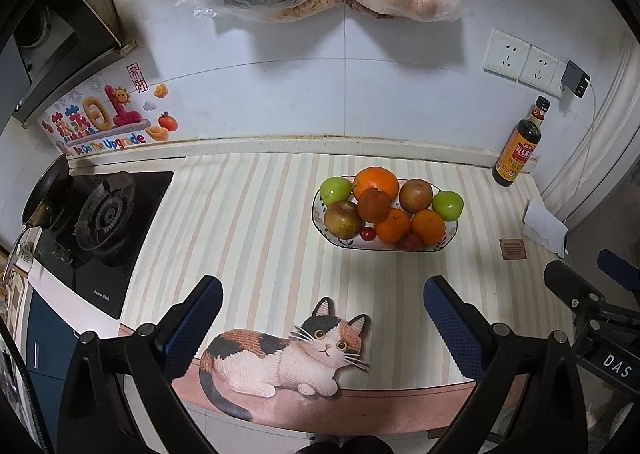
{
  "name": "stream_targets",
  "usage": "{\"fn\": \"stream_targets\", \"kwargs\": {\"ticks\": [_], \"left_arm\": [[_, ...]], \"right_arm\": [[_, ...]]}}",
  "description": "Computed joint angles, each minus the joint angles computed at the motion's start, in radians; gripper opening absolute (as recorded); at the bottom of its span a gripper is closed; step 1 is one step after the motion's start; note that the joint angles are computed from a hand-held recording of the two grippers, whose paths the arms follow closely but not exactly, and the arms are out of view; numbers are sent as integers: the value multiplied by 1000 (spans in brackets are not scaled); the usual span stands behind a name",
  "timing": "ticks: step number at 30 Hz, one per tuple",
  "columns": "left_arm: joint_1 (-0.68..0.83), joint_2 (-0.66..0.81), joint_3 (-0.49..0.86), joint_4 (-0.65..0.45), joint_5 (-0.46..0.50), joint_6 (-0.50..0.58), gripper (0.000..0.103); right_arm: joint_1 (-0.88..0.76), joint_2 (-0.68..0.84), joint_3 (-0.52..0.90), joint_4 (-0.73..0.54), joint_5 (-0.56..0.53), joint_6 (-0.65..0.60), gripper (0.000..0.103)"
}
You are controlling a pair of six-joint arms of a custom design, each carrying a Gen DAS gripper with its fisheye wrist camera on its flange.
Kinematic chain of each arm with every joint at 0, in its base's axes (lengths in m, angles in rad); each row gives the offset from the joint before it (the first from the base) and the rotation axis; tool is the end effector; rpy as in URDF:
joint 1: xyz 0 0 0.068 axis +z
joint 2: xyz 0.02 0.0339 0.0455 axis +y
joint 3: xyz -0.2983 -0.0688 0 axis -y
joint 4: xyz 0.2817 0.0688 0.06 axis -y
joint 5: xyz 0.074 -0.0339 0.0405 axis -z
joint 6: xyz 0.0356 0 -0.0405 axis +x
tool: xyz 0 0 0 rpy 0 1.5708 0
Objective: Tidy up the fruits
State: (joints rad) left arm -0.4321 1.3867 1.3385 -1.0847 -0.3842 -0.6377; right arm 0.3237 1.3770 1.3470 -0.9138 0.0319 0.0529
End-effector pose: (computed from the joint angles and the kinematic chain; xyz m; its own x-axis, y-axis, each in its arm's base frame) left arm 0.2735 -0.1114 0.3562 -0.8060 -0.2361 -0.5428 -0.2936 0.9557 0.0203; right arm 0.2945 0.0976 0.3690 -0.7825 -0.2068 -0.5873 -0.2592 0.9658 0.0052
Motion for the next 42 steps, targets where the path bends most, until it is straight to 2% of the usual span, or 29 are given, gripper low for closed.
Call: {"fn": "stream_targets", "kwargs": {"ticks": [42], "left_arm": [[-24, -54, -21, -33, -12, -15, 103]], "right_arm": [[4, -48, -17, -35, -5, -13, 99]]}}
